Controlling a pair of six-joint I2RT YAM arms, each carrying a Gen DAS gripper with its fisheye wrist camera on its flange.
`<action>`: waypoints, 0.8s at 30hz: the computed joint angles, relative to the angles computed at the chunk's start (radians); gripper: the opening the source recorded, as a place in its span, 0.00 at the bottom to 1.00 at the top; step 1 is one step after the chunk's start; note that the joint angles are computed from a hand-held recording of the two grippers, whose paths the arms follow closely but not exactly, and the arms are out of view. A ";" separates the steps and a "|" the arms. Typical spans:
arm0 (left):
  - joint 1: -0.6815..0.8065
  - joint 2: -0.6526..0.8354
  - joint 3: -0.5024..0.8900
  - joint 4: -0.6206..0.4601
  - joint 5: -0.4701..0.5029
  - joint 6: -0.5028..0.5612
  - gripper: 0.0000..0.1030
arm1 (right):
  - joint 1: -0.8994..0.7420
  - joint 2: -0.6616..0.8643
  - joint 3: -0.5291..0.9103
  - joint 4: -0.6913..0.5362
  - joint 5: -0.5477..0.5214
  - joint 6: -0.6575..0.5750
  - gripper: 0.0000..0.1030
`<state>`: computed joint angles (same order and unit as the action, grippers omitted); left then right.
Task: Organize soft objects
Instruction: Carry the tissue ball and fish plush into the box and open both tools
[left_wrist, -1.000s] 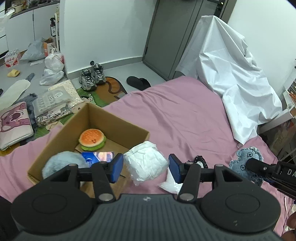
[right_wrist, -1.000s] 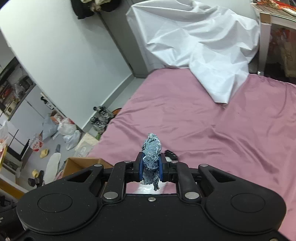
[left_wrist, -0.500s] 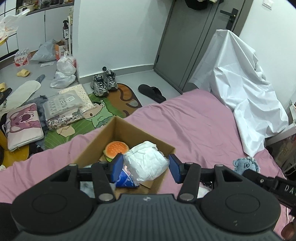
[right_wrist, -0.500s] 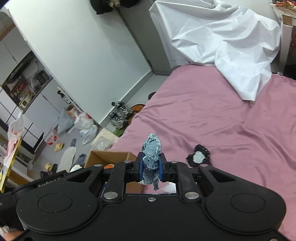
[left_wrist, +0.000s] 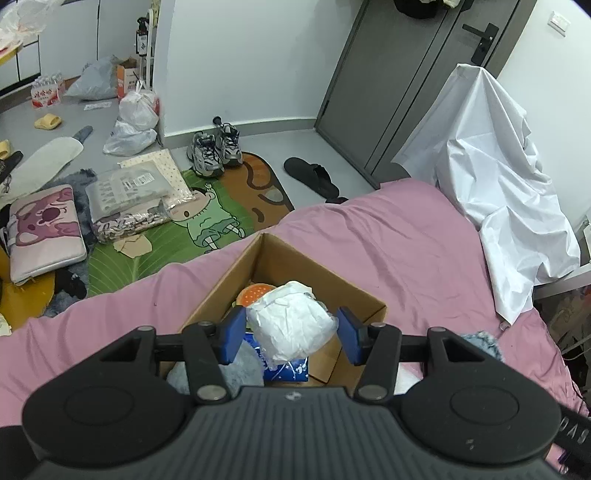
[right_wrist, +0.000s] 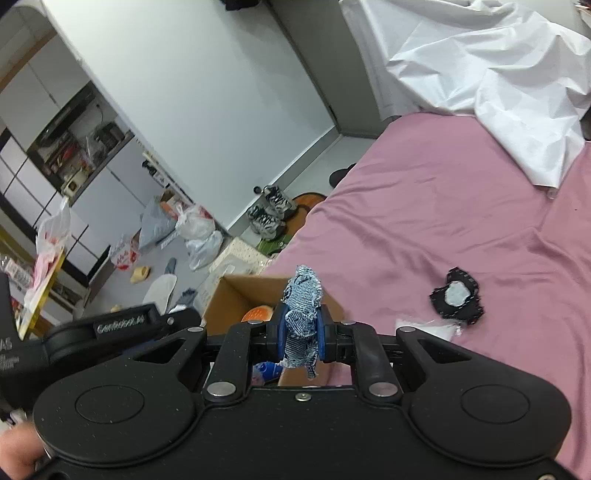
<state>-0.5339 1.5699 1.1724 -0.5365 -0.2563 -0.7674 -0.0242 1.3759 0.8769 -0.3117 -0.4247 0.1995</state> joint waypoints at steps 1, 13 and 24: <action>0.010 0.003 -0.003 0.008 0.015 0.007 0.51 | 0.015 0.000 -0.003 0.001 0.007 0.004 0.15; 0.126 0.035 -0.044 0.067 0.159 0.077 0.51 | 0.174 0.120 0.057 -0.031 0.044 0.050 0.16; 0.182 0.084 -0.056 0.105 0.280 0.132 0.51 | 0.182 0.217 0.160 -0.187 -0.032 0.033 0.52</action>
